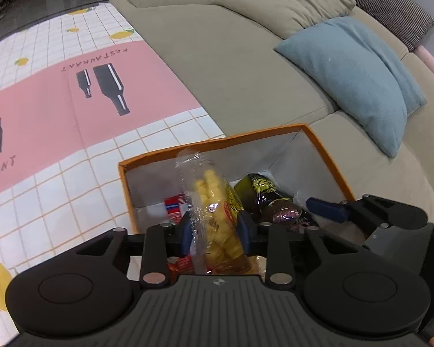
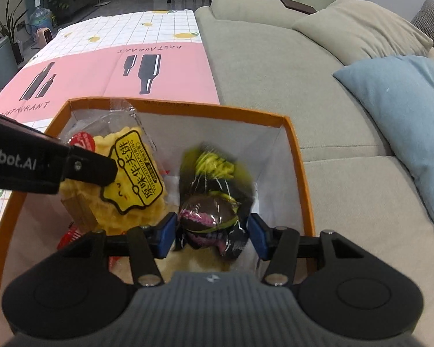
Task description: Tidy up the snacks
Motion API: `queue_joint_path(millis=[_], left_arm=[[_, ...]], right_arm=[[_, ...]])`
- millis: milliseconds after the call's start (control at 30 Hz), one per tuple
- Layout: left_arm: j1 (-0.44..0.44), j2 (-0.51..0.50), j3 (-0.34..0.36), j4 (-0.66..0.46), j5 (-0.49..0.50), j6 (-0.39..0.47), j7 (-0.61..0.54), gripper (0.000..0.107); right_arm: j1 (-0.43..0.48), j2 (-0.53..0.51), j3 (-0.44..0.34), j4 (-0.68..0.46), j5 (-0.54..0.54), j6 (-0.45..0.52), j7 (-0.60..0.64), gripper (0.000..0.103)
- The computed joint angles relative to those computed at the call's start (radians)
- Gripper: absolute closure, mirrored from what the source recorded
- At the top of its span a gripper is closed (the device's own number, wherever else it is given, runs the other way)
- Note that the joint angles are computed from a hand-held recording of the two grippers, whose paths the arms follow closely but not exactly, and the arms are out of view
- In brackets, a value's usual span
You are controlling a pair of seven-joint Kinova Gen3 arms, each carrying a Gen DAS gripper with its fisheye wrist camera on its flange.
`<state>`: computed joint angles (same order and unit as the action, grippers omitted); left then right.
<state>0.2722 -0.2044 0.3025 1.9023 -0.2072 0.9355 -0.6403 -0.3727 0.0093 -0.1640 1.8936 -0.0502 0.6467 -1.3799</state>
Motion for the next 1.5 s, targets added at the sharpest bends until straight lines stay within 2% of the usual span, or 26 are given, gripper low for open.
queue_joint_path(millis=[100,300,400,500,600,667,867,1000,1067,1133,1267,1433,1500], left_arm=[[-0.001,-0.013,0.007,-0.002,-0.008,0.013,0.011,0.062],[0.003,-0.039,0.043,-0.040,-0.043,0.069,0.010,0.051],[0.004,-0.054,0.079,-0.069,-0.077,0.107,0.024,0.049],[0.004,-0.080,0.125,-0.097,-0.111,0.151,0.045,0.049],[-0.007,-0.114,0.196,-0.123,-0.165,0.219,0.079,0.049],[-0.022,-0.136,0.257,-0.146,-0.201,0.287,0.101,0.049],[-0.109,-0.213,0.455,-0.206,-0.282,0.468,0.116,0.048],[-0.183,-0.310,0.537,-0.229,-0.276,0.536,0.102,0.048],[-0.228,-0.361,0.572,-0.238,-0.269,0.571,0.087,0.044],[-0.281,-0.413,0.608,-0.246,-0.257,0.608,0.076,0.035],[-0.344,-0.502,0.626,-0.242,-0.187,0.647,0.072,0.035],[-0.442,-0.589,0.681,-0.224,-0.112,0.709,0.034,0.035],[-0.443,-0.626,0.670,-0.208,-0.077,0.721,0.023,0.035]], right_arm=[[0.008,-0.005,0.007,-0.003,-0.034,0.001,0.005,0.050],[0.000,-0.033,-0.002,-0.013,-0.003,0.025,-0.032,0.047],[-0.002,-0.063,-0.005,-0.014,-0.001,0.044,-0.043,0.043],[0.002,-0.101,0.001,-0.021,-0.021,0.076,-0.041,0.034],[0.004,-0.152,0.015,-0.021,-0.065,0.099,-0.016,0.028],[0.005,-0.194,0.023,-0.020,-0.093,0.115,-0.001,0.020],[0.006,-0.359,0.010,0.023,-0.128,0.124,-0.023,0.018],[0.008,-0.482,-0.016,0.061,-0.146,0.115,-0.090,0.016],[0.015,-0.549,-0.046,0.088,-0.145,0.098,-0.130,0.010],[0.026,-0.616,-0.083,0.111,-0.136,0.090,-0.168,0.010],[0.046,-0.718,-0.151,0.135,-0.118,0.101,-0.231,0.009],[0.054,-0.810,-0.210,0.147,-0.119,0.150,-0.287,0.009],[0.060,-0.842,-0.232,0.161,-0.115,0.158,-0.295,0.009]])
